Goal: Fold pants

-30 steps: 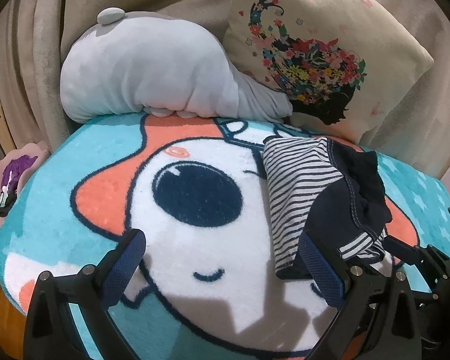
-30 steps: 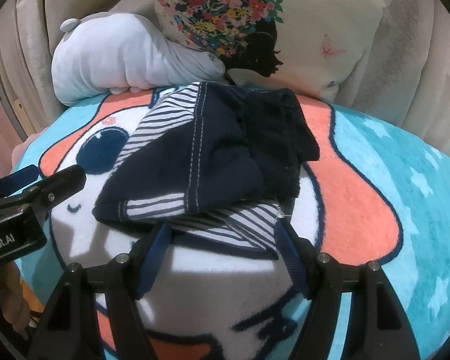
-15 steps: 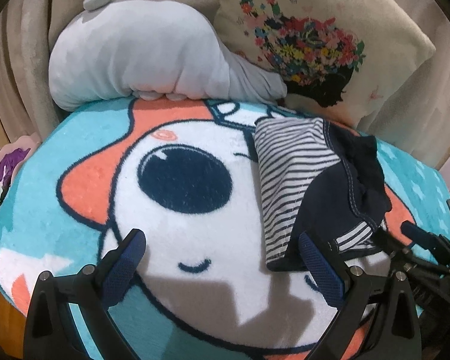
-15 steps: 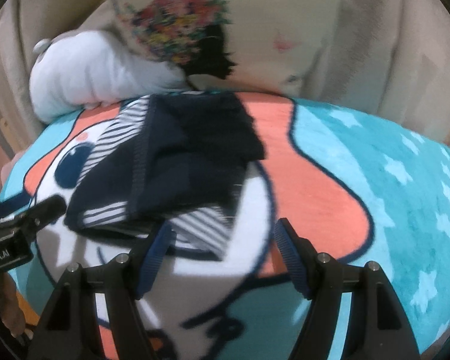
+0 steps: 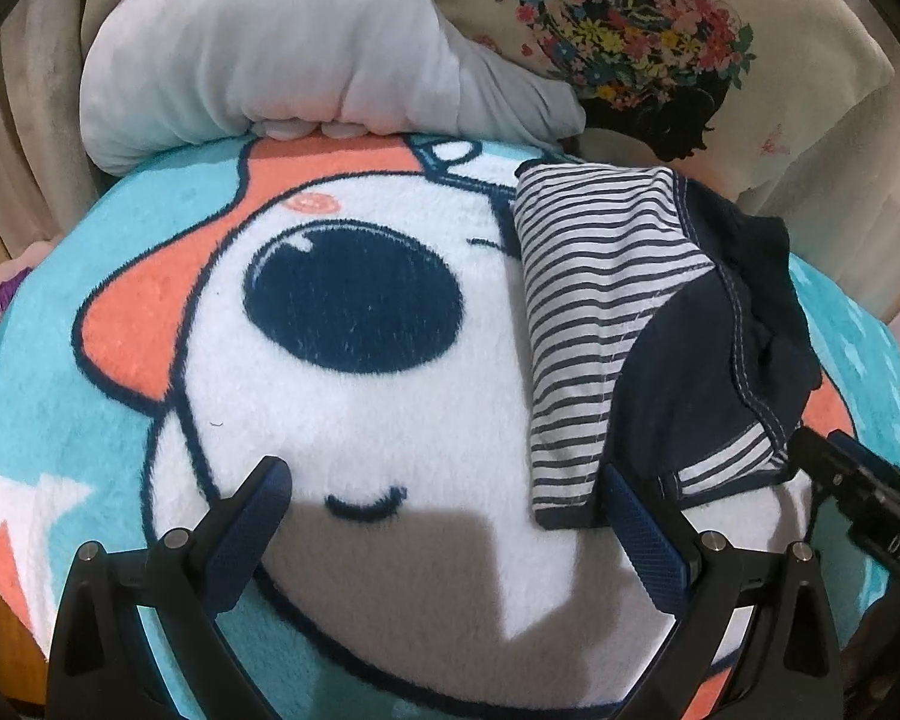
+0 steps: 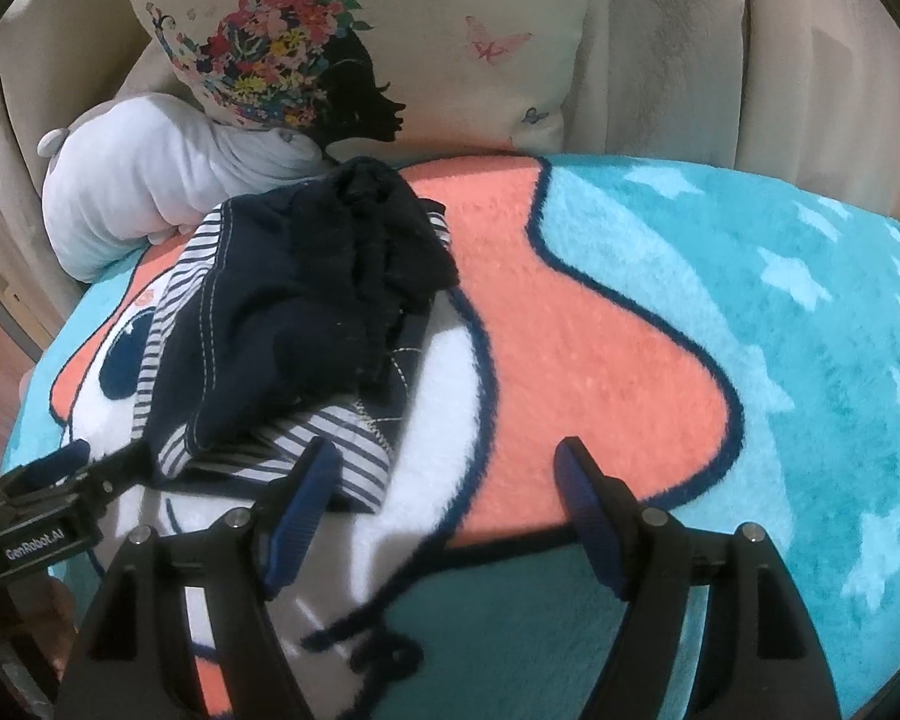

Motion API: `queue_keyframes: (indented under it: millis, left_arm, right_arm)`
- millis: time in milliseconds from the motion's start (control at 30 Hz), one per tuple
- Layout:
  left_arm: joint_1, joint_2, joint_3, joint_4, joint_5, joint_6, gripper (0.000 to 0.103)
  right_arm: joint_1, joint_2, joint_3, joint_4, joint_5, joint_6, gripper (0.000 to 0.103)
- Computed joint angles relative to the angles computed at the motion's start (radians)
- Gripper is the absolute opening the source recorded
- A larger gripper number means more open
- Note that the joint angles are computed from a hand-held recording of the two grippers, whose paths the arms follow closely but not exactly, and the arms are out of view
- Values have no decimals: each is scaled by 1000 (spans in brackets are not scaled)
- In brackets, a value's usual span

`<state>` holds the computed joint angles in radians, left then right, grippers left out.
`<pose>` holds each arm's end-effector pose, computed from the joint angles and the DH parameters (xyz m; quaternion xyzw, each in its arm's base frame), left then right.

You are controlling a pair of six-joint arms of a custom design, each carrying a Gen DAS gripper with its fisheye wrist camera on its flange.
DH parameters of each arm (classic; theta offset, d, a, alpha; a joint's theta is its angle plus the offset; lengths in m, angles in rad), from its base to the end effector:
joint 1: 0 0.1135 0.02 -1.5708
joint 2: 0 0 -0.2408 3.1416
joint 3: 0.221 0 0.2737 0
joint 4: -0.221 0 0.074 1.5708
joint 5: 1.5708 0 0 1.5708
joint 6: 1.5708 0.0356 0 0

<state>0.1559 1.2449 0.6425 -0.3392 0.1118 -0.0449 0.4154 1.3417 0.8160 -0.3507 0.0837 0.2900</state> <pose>0.2588 0.0366 0.1513 -0.0780 0.9464 -0.0359 0.3114 0.2725 0.1169 0.1818 -0.0447 0.9386 0.0805 0.3326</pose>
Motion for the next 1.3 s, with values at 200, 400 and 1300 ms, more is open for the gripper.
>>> queue_keyframes:
  millis: [200,400,1300]
  left_arm:
    - [12,-54,-59,41,17,51,103]
    - [55,-70,12,-82,140,118,102]
    - [-81,354,494,-193,195,13,62]
  right_arm:
    - [-39,-16,-14,12,-42,4,74]
    - [-98,0,40,-23,-195,-4,74]
    - [-171,404,471,-101,-428,55,38]
